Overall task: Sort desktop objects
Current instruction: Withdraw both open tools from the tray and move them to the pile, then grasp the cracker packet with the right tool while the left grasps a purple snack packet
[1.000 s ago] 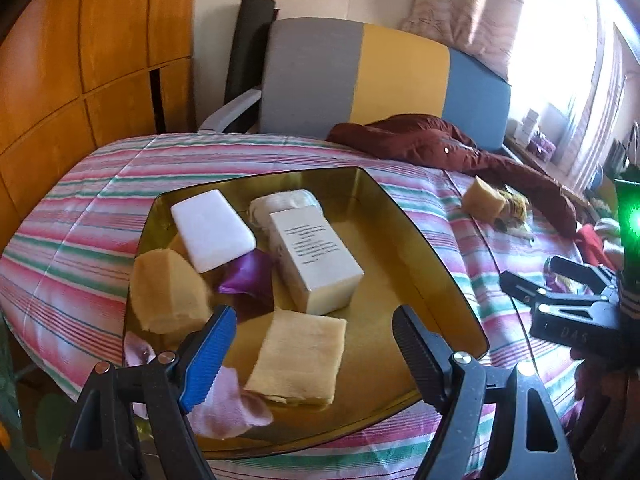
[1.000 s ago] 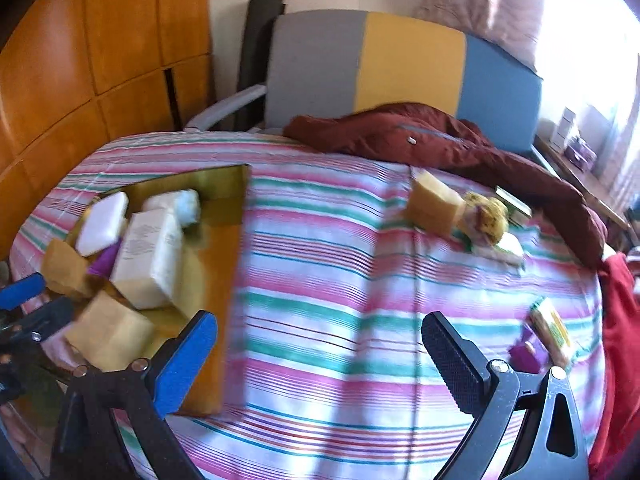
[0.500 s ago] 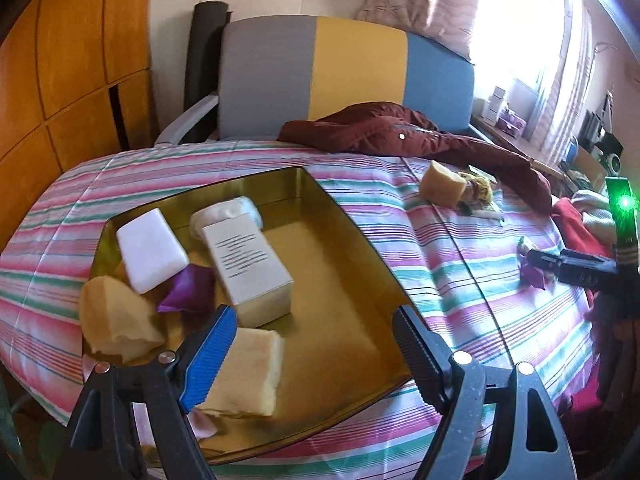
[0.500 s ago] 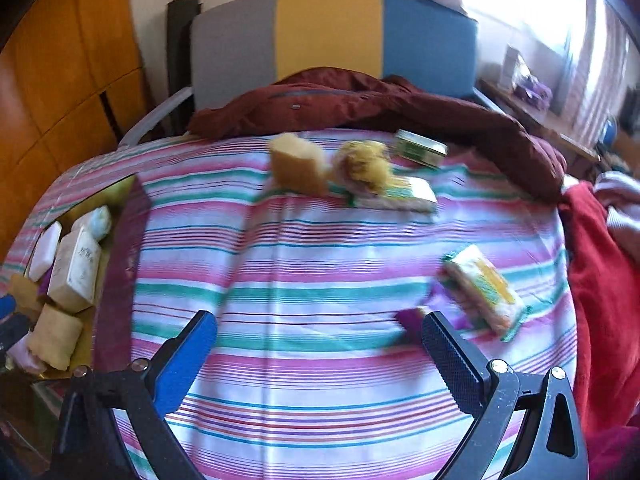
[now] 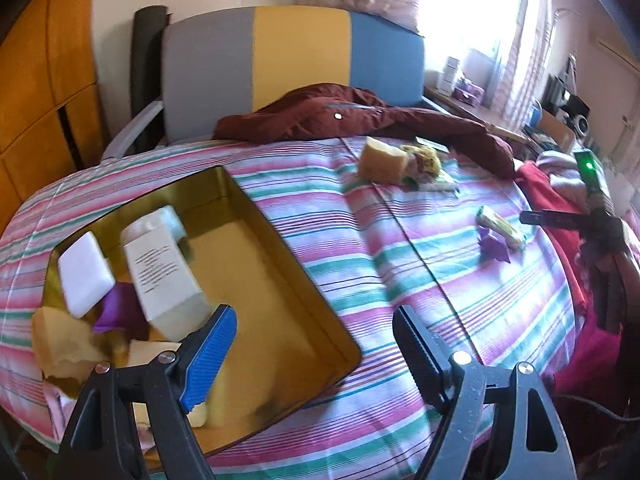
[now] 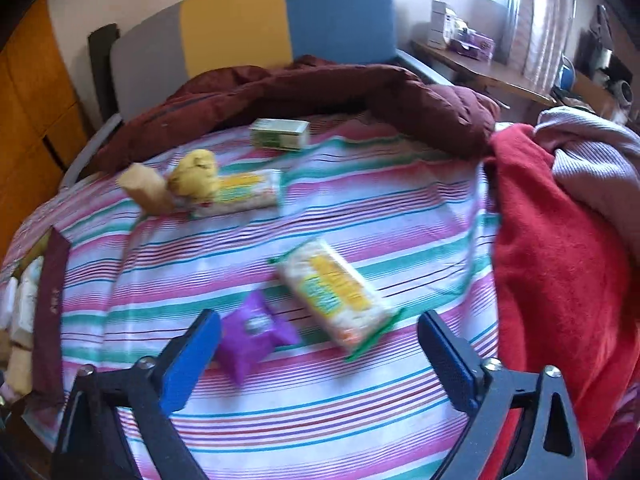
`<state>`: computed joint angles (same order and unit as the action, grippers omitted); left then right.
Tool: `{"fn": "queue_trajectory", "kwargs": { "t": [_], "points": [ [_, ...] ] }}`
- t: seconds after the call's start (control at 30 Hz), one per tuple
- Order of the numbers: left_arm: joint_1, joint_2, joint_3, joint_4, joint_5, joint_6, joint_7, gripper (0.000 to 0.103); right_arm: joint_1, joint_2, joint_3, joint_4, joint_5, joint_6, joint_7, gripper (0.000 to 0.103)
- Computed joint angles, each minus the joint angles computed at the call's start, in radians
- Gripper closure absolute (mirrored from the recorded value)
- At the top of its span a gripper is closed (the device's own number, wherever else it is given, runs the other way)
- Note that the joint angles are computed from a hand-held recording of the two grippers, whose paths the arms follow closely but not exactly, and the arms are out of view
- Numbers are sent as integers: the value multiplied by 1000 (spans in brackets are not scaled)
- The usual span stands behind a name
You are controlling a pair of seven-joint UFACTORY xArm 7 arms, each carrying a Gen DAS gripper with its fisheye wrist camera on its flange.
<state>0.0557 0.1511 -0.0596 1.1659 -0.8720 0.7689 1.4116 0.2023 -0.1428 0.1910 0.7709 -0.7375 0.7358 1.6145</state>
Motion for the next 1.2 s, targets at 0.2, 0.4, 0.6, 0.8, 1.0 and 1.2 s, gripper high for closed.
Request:
{"fn": "queue_trajectory", "kwargs": {
  "t": [0.2,0.4,0.6,0.8,1.0,1.2],
  "points": [
    [-24,-13,-12,-22,26,15,12,22,-22,44,-35,-8,18,-70,-107,19],
    [-51,-20,-19,-39,51,19,9,22,-32,121,-74,16,39,-139,-209,18],
    [-82,-16,-31,-45,76,19,-11,22,-26,167,-104,32,73,-170,-271,22],
    [-114,-16,-49,-58,98,20,-23,22,-19,170,-113,25,120,-187,-321,44],
    [-153,-8,-70,-56,114,23,-43,22,-18,163,-114,20,145,-191,-331,47],
    [-199,-4,-97,-66,114,-6,-24,22,-31,144,-116,3,165,-157,-313,47]
  ]
}}
